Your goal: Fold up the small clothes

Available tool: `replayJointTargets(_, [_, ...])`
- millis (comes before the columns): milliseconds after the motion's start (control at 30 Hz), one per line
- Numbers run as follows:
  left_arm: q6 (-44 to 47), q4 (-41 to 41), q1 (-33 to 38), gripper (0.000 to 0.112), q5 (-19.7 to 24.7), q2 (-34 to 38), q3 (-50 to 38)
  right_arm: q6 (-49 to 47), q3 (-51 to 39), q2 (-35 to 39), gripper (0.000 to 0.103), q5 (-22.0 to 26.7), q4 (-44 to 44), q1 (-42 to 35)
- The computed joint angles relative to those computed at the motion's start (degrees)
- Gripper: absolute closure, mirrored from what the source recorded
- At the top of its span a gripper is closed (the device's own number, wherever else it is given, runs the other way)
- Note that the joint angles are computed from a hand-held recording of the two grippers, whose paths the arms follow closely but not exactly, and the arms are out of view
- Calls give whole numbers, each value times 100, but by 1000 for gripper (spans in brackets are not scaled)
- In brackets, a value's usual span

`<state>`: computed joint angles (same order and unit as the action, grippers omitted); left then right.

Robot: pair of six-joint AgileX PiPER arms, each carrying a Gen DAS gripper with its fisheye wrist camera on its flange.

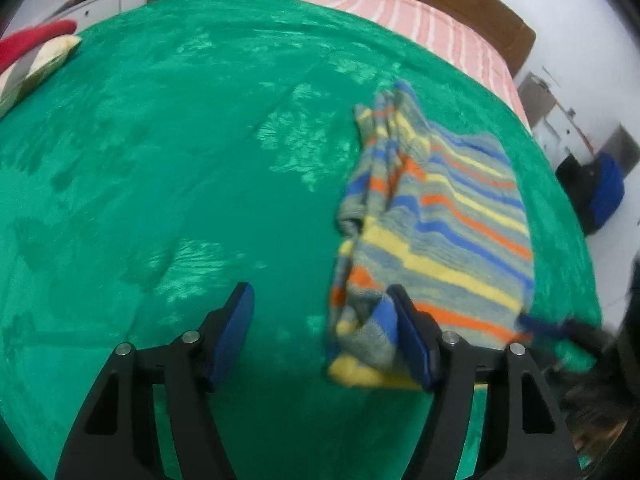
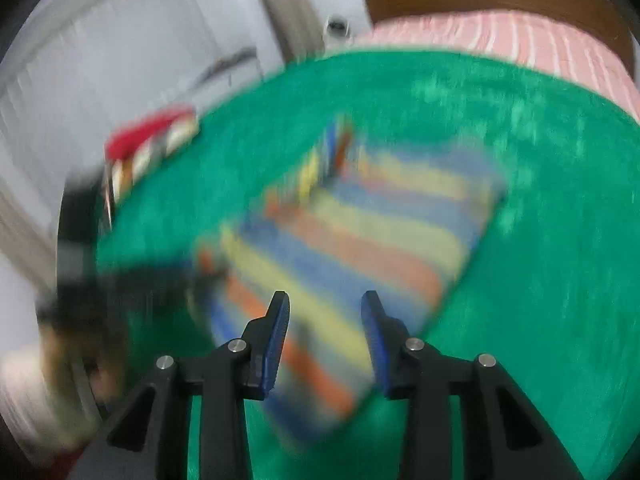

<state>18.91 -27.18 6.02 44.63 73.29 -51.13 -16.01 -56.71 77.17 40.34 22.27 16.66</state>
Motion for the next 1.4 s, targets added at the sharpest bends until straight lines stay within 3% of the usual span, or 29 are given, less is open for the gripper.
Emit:
replayJointTargets(100, [169,37,262,40,310,-244,-79,233,758,-429,65,-580,-288,138])
replayJointTargets(167, [598,-392,519,35,697,-289,-292,518,771,-559,64,-516,-359,104])
replayJointTargets(267, [847,-776,366,27,1101,223,-1019,939,564,-744,64,-453,-673,74])
replayJointTargets(333, [564,-560,-97,26,1336,797,-1775,1112,207,-624,64,-406,-996,37])
replayJointTargets(433, [-36,205,-837,26,1177,1483,-2513,1251,-491,-233,63,-394,-1164,-92])
replayJointTargets(500, [-516,761,-1089,27,996,1867,-2748,938,-950,194,56,-354,-721,-305])
replayJointTargets(567, [-1154,1416,-1177,29,721,2162,-2773,627,-1210,642,56,-367,-187,-534])
replayJointTargets(633, [-1039,1192,-932,27,562,2294,-2596,572,-1377,1188,56,-216,85,-672])
replayJointTargets(667, [-796,905,-775,27,472,2193,-2412,561,-1377,1398,55,-164,163,-719])
replayJointTargets(767, [-379,746,-641,29,613,1834,-2200,637,-1028,1228,55,-617,-23,-577])
replayJointTargets(833, [236,254,-328,29,862,1416,-1962,1355,-1003,922,55,-524,-804,-336])
replayJointTargets(933, [1110,-377,182,26,1289,876,-1503,1471,-758,226,55,-364,-973,-73])
replayJointTargets(1033, [1300,-116,170,26,1330,625,-1074,1529,-338,-305,54,-226,-1118,297])
replayJointTargets(1167, [1510,557,45,28,836,102,-334,1972,424,-355,52,-173,-1387,644])
replayJointTargets(1233, [1719,689,234,28,1135,-92,-341,1970,943,-778,52,-388,-1261,637])
replayJointTargets(1333, [2104,330,699,28,1819,-24,-799,1774,962,-1220,52,11,-922,332])
replayJointTargets(1367, [2316,-85,904,24,2084,207,-1105,1444,923,-1331,51,32,-593,69])
replayJointTargets(1400, [2366,-391,952,15,2212,453,-1350,1218,831,-1350,40,38,-345,-149])
